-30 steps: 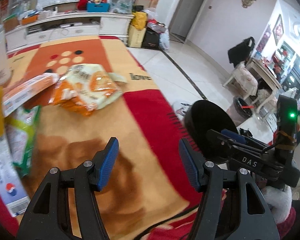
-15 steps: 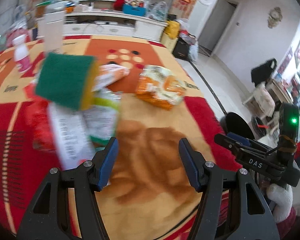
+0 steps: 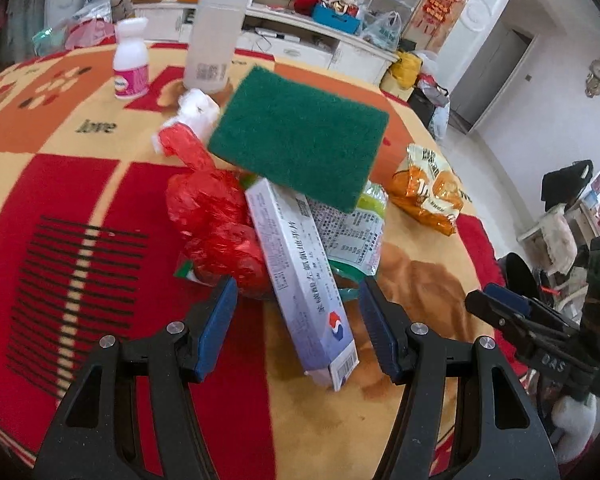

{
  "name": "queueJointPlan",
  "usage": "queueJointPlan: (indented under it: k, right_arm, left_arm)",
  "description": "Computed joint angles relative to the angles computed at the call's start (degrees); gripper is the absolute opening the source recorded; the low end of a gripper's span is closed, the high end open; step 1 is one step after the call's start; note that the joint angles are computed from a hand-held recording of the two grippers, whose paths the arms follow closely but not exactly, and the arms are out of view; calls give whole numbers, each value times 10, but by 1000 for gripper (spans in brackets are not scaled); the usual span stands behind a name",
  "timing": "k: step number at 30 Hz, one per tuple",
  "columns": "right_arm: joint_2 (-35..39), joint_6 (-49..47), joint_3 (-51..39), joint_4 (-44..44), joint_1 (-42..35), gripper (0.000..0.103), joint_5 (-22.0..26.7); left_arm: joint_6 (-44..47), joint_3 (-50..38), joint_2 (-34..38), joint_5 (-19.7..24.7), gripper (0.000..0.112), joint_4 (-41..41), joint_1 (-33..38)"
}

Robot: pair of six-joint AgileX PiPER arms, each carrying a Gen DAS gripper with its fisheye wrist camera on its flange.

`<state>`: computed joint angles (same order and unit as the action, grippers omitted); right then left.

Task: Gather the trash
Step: 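Grasp the white box with red-blue logo with left gripper, then grasp the green-yellow scouring sponge with right gripper while left gripper holds the box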

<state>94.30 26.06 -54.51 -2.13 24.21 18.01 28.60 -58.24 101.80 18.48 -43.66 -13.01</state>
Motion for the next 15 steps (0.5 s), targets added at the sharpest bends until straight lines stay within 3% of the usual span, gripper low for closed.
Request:
queueJointPlan:
  k: [5, 6, 7, 8, 12, 15]
  right_arm:
    - [15, -15, -15, 14, 2, 63, 6]
    - [15, -21, -16, 19, 1, 63, 6]
    - [18, -31, -20, 27, 2, 63, 7]
    - [21, -37, -24, 31, 2, 63, 8]
    - [36, -90, -44, 81, 5, 63, 9]
    - [51, -128, -67, 118, 11, 63, 13]
  left_arm:
    - [-17, -42, 49, 13, 58, 11, -7]
    - [-3, -47, 56, 19, 50, -6, -4]
    - [-8, -52, 61, 26, 30, -2, -1]
    - [-12, -55, 64, 32, 25, 2, 2]
    - [50, -23, 35, 41, 24, -43, 21]
    - [115, 16, -11, 76, 23, -81, 51]
